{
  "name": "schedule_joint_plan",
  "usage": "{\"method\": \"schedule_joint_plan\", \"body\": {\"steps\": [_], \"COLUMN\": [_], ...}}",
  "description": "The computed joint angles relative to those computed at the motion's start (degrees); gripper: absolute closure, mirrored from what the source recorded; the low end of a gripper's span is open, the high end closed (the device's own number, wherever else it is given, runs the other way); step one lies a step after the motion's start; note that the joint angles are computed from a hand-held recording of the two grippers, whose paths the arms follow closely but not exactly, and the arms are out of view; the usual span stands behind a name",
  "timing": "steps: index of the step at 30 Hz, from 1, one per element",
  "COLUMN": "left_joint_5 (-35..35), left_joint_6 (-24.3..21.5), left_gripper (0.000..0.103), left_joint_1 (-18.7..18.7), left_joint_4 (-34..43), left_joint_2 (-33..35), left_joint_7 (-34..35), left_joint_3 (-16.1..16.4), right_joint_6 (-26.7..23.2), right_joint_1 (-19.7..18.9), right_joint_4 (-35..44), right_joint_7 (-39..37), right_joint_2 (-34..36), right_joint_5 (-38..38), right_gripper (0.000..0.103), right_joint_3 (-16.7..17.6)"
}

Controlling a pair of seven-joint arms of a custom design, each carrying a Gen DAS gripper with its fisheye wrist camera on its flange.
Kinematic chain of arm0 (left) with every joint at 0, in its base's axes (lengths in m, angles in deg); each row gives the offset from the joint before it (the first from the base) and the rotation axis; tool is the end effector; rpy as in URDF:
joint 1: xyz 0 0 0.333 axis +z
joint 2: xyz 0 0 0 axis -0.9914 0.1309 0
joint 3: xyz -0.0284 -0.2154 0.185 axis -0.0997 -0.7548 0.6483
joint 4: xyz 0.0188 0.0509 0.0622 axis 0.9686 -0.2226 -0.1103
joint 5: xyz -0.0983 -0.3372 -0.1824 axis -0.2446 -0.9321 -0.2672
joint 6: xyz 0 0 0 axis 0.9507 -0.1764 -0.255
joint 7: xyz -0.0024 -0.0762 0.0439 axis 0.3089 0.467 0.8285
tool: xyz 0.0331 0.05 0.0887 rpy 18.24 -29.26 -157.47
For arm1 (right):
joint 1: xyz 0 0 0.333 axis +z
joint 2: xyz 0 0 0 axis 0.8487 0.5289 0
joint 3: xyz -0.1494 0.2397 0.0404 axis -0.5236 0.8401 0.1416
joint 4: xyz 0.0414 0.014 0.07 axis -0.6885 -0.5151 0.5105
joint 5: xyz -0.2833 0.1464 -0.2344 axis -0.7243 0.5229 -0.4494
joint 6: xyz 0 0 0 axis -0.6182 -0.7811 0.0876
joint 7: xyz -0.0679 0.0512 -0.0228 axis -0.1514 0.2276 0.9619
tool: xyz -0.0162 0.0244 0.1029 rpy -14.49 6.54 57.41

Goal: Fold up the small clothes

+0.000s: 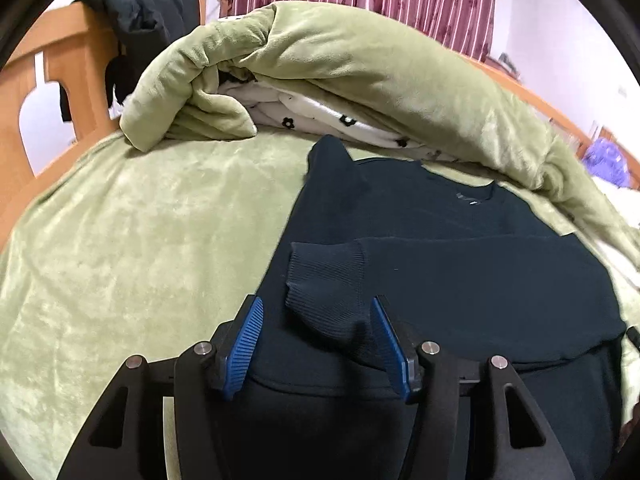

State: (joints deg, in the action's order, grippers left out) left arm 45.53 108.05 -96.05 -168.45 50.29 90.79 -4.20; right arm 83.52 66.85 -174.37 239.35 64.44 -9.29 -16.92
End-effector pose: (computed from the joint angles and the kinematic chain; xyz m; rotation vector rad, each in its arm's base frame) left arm 0.5398 -0.2805 0.5088 -1.8150 1.7217 -0.7940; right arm 0.4573 0.2349 0.5061 -1.5153 1.7793 -0.6610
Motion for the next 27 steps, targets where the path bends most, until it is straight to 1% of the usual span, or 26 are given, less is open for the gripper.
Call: {"method": "schedule_joint_plan", "body": {"steps": [1,3,4,6,7,8,9,11,12,14,16,17,18,20,21,23,24,26,27], "left_joint_5": [1.07,1.55,2.16,3.45,3.91,4.31,4.17,4.12,4.11,3.94,4.59,4.69,4.75,4.13,3.26,2.72,3.06,2.44,1.32], "left_joint_6": [-1.59,-3.04,-3.14,-2.82,-2.17,-1.45,-0.77,0.04,0.47,-0.14,-0.76,-0.78,-0.53,0.41,0.87,1.12,1.02,1.61,2.12], "left_gripper": [0.049,0.049,0.049,0.048,0.047,0.047,0.046,0.046,0.046,0.045,0.045,0.045,0.045,0.045,0.044,0.041,0.036,0.035,0.035], "left_joint_1": [-0.12,-0.42,-0.56,-0.75,-0.77,-0.75,-0.67,-0.59,-0.56,-0.7,-0.99,-1.05,-1.06,-0.86,-0.69,-0.42,-0.3,0.16,0.45], "left_joint_4": [1.05,1.93,1.93,1.52,1.16,0.82,0.54,0.24,0.02,0.4,0.91,0.87,0.67,-0.25,-0.76,-1.55,-2.01,-3.06,-3.79], "left_joint_2": [1.04,2.39,2.79,3.26,3.27,3.31,3.34,3.31,3.28,3.6,3.89,3.86,3.65,2.8,2.25,1.31,0.7,-0.28,-0.88], "left_joint_7": [-0.66,-1.24,-1.98,-3.1,-3.61,-4.21,-4.37,-4.7,-4.85,-4.67,-5.08,-5.18,-5.37,-5.14,-4.36,-3.28,-3.31,-2.67,-1.9], "left_joint_3": [-0.07,0.15,0.4,0.9,1.11,1.31,1.45,1.63,1.68,1.61,1.64,1.67,1.71,1.7,1.6,1.36,1.27,1.08,1.02], "right_joint_6": [-2.72,-6.53,-8.22,-9.39,-11.42,-12.23,-12.2,-10.79,-10.84,-12.65,-12.73,-11.6,-10.4,-7.47,-6.48,-5.13,-5.17,-9.54,-10.76], "right_joint_1": [-0.23,0.29,0.75,1.84,2.62,3.5,4.41,5.36,5.63,5.97,6.37,6.57,6.58,5.6,5.03,4.8,4.68,4.71,5.02], "right_joint_4": [1.82,5.09,7.01,8.77,9.89,9.93,9.75,8.63,8.36,8.28,7.77,7.16,6.67,6.03,6.41,8.44,9.75,15.19,17.28], "right_joint_7": [-0.1,-0.36,-0.29,0.0,-0.41,-1.21,-2.81,-3.46,-3.96,-3.85,-4.42,-5.44,-5.98,-4.2,-3.32,-4.83,-5.35,-5.81,-5.7], "right_joint_2": [1.49,4.39,6.14,8.2,9.51,9.96,10.53,10.19,9.94,9.74,9.11,8.47,7.78,6.41,6.38,7.71,8.8,13.06,15.01], "right_joint_5": [-0.24,-1.38,-2.18,-3.02,-2.35,-0.98,1.52,4.21,5.08,4.37,4.04,4.47,4.45,0.89,-0.72,-0.31,-0.03,-0.49,-0.88], "right_gripper": [0.041,0.042,0.042,0.045,0.047,0.048,0.048,0.048,0.048,0.049,0.052,0.055,0.055,0.054,0.053,0.053,0.053,0.053,0.053], "right_joint_3": [0.6,0.56,0.28,-0.92,-1.52,-2.36,-3.55,-5.28,-5.71,-5.59,-5.61,-5.84,-5.87,-5.03,-4.6,-4.86,-5.01,-5.15,-5.68]}}
